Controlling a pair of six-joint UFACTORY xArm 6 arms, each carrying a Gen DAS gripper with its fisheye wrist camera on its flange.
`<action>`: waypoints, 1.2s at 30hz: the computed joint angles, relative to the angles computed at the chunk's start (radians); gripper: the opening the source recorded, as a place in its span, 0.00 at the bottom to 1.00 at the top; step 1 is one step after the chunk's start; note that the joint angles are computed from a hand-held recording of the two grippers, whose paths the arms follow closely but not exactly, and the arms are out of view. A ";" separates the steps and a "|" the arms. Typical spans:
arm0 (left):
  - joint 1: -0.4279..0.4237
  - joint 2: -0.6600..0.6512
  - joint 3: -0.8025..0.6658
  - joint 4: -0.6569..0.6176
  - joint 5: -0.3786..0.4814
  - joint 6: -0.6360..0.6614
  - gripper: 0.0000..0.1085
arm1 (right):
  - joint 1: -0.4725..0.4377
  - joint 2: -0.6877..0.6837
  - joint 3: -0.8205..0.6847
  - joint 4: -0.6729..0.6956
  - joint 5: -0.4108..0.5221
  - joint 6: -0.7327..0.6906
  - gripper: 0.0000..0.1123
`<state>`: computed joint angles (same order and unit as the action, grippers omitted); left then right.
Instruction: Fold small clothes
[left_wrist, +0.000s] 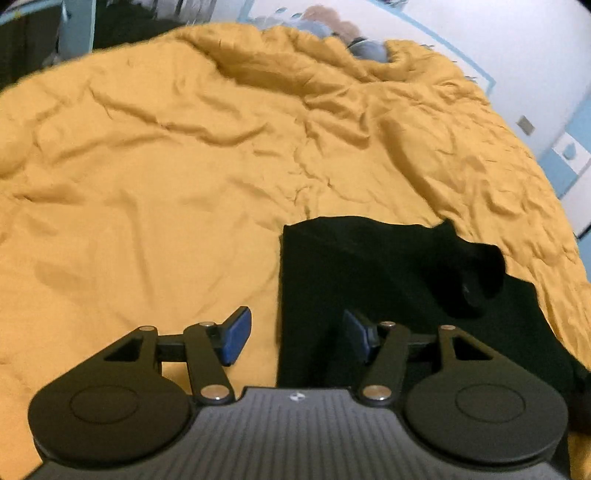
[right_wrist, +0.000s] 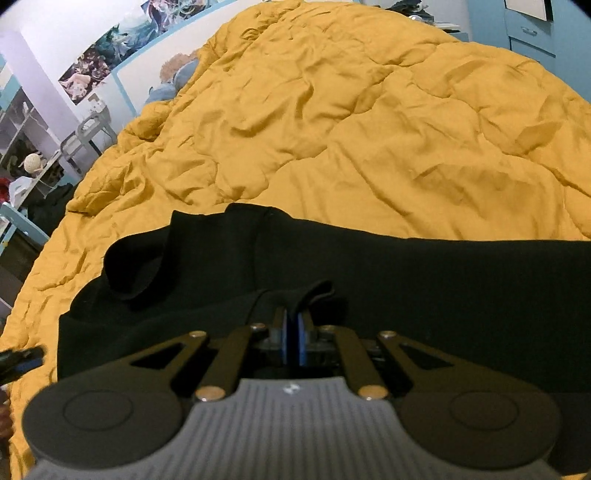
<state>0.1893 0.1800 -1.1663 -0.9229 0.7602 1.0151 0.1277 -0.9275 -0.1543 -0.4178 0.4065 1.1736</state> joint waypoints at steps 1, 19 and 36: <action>-0.019 0.023 -0.011 -0.008 -0.018 -0.018 0.61 | 0.003 -0.012 0.006 0.003 0.001 -0.002 0.00; 0.061 0.041 -0.055 -0.237 0.091 0.125 0.04 | -0.008 -0.080 0.046 0.011 -0.130 -0.010 0.00; 0.066 0.014 -0.051 -0.038 0.109 0.100 0.27 | -0.035 0.021 0.075 0.038 -0.132 0.062 0.33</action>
